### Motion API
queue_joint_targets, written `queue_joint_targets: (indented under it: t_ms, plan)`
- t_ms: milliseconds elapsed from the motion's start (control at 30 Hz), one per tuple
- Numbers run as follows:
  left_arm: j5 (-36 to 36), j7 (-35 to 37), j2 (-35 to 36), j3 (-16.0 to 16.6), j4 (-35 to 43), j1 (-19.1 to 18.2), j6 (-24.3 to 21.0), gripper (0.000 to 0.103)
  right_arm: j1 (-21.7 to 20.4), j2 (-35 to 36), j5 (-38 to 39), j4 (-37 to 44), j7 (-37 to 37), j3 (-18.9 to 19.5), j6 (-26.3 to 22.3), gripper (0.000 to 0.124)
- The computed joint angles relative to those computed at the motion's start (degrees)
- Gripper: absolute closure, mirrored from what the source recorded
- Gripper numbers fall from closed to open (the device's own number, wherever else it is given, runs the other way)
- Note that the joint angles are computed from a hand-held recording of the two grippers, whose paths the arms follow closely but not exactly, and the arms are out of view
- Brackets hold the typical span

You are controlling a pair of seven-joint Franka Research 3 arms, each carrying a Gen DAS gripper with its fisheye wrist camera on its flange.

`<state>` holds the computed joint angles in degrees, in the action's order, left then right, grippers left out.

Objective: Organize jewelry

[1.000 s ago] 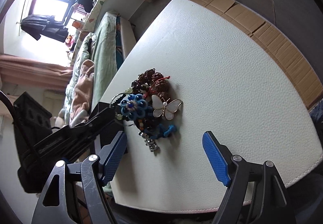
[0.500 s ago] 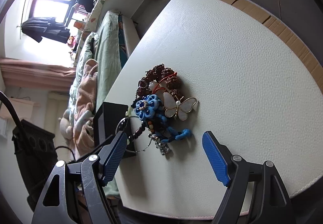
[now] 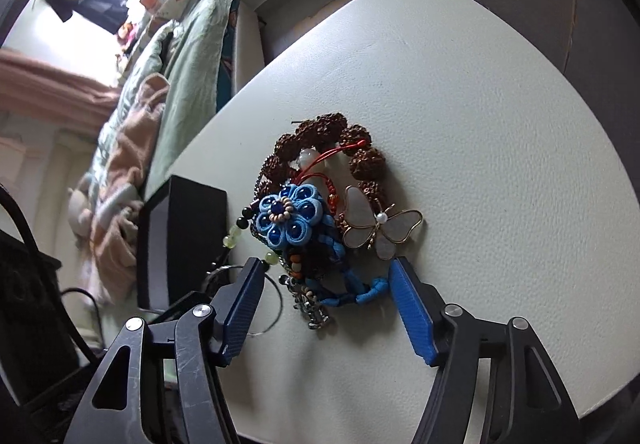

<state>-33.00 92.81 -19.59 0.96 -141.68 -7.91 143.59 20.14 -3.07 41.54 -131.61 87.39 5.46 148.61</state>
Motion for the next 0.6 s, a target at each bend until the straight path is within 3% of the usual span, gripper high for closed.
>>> queue_joint_targets:
  t_ms: [67,133,167,267,600]
  plan:
    - [0.92,-0.35,0.21,-0.29,0.07,0.30,0.13,0.096,-0.20,-0.46,-3.40,-0.63,1.94,0.12,0.44,0.083]
    - [1.70,-0.99,1.19,-0.56,0.64,0.38,-0.68,0.096,-0.30,-0.30,2.56,-0.46,-2.81,-1.07,-2.76,0.117]
    - [1.67,-1.10,1.56,-0.61,0.81,0.36,-1.11,0.096,0.26,-0.15,6.11,-0.62,-5.08,-2.19,-4.50,0.117]
    - [3.20,-2.01,2.12,-1.58,0.71,0.64,-1.49,0.096,-0.61,-3.03,7.45,-4.01,-6.51,-1.14,-1.39,0.117]
    - [5.16,-2.50,3.57,-2.82,0.17,0.08,-3.78,0.095,0.06,-11.70,15.82,-11.53,-11.10,-3.70,-0.46,0.117]
